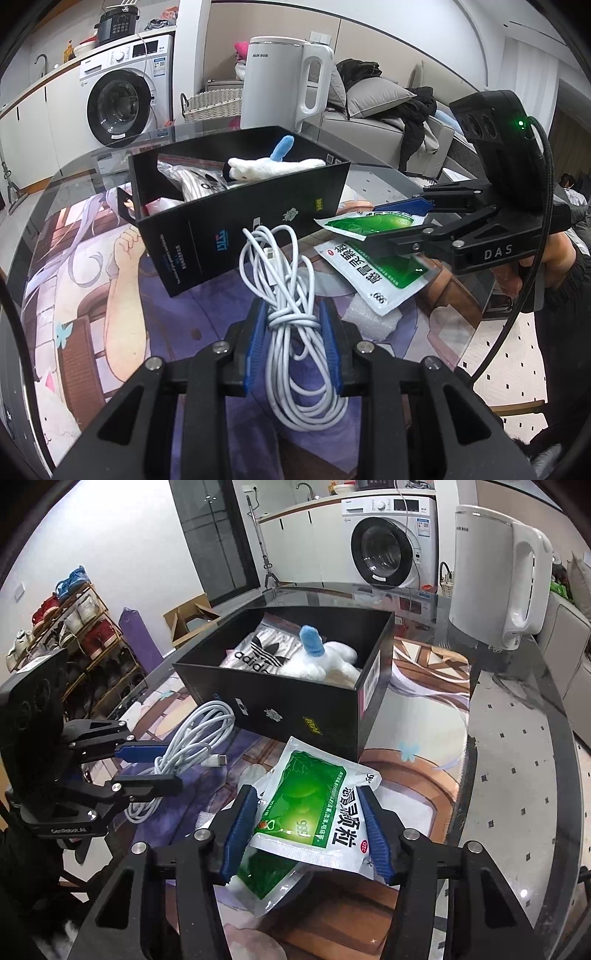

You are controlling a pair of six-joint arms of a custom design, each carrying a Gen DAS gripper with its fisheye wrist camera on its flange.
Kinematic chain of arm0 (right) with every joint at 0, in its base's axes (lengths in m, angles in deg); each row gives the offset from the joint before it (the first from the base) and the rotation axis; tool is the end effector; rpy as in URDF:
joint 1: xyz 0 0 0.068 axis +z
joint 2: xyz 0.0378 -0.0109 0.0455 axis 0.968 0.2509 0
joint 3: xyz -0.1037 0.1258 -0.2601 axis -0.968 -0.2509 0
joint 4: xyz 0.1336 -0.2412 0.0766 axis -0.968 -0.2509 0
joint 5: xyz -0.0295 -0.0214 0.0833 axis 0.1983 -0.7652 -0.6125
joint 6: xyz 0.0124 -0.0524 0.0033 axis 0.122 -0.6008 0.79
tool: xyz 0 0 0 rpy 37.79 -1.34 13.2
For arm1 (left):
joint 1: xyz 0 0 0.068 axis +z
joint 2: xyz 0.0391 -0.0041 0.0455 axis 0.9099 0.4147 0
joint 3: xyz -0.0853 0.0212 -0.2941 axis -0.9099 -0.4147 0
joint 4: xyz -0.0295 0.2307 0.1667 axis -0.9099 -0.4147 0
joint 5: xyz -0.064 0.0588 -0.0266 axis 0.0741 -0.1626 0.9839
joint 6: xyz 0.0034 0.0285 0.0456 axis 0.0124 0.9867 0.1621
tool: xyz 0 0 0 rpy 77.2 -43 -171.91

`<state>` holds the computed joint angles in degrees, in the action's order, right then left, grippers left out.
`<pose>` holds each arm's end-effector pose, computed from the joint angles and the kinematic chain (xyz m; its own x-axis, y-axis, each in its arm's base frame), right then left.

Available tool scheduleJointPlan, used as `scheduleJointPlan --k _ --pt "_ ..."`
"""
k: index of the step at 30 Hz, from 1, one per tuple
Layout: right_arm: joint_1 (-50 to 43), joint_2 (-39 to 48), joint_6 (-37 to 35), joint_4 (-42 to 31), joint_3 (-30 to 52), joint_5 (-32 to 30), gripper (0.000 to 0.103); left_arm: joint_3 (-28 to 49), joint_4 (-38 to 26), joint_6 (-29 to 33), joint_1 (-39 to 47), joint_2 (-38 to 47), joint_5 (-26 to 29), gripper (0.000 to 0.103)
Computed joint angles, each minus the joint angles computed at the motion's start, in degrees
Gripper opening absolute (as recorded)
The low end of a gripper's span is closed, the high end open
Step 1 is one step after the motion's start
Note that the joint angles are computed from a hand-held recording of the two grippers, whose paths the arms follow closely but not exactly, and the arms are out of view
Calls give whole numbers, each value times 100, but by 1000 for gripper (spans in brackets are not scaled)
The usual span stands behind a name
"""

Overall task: Organize soft objects
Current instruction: 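Lift the white cable with the left tool while the right tool lifts the sachet toward the box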

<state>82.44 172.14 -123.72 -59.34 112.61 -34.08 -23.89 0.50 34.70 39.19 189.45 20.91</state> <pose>0.3685 0.0641 0.1045 -0.5814 -0.5471 -0.6022 -0.7681 0.6131 0.1845 0.2664 -0.1290 0.0584 -0.6983 0.0395 -0.7147 0.2134 0.9646 -0.1552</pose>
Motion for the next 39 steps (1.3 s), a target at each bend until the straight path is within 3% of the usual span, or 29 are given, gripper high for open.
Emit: scheduleJointPlan --k 9,17,24,39 --pt "-246 -557 29 94 -247 -567 56 -303 314 5 28 -421 -32 28" --pt "-296 -1031 640 947 -665 -933 56 -569 424 -35 150 -1018 -233 28" --pt "-53 -1086 1050 1402 -684 -925 56 -384 216 -78 507 -1181 -252 28" --pt "534 -99 1498 1471 468 -342 56 785 -416 197 1102 -635 -37 28"
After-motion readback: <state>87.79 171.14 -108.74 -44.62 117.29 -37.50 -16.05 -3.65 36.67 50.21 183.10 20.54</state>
